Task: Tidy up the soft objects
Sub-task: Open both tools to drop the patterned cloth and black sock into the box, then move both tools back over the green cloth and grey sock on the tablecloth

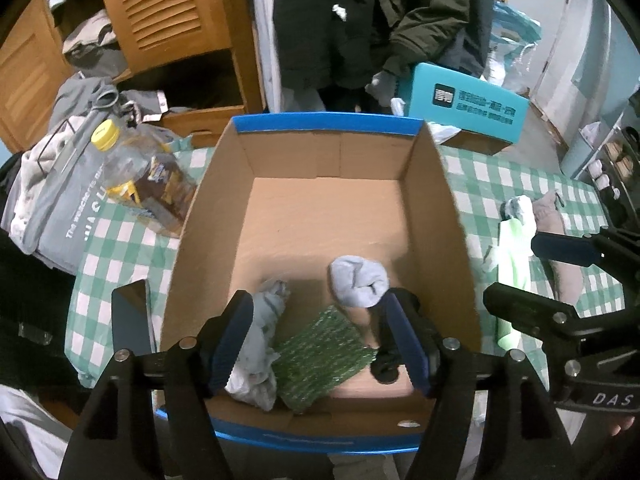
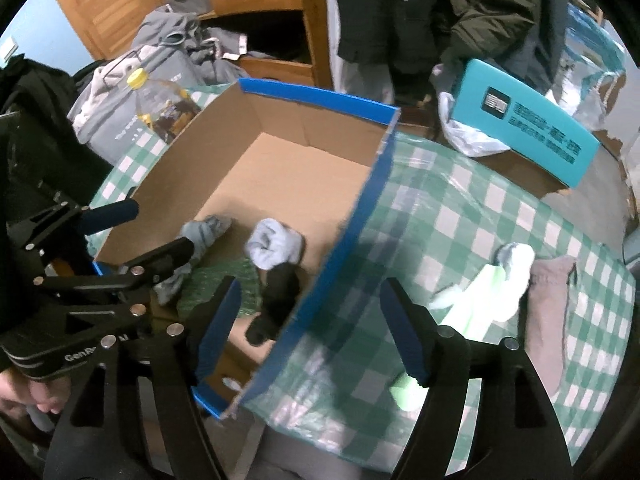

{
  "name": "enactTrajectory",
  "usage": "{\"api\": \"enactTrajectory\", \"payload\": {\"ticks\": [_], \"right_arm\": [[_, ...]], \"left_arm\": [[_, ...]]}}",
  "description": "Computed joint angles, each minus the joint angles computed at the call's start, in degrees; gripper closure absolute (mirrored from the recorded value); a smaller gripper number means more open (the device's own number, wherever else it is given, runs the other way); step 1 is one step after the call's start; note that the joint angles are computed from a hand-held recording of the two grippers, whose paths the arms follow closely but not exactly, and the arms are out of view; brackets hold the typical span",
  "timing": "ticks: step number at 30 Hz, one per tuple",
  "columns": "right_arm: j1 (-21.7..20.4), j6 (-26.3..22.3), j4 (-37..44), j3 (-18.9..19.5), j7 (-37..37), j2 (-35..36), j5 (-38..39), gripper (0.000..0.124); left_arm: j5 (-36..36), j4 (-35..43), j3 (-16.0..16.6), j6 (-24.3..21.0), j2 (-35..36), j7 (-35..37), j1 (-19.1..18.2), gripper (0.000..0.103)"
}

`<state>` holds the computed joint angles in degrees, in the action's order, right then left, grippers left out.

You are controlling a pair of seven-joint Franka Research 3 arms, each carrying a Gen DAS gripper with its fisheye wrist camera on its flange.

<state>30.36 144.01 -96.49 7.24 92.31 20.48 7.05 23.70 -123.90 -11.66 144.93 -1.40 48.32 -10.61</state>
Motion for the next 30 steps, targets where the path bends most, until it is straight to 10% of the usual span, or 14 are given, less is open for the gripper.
{"api": "enactTrajectory", "payload": {"ticks": [30], "right_arm": [[-6.49,5.86,-16.09,-1.22,-0.73,-9.96,3.78,0.046]], "left_arm": [[6.12,10.58,-2.1,-5.99,7.54,-0.83,-6.47,0.023]]}}
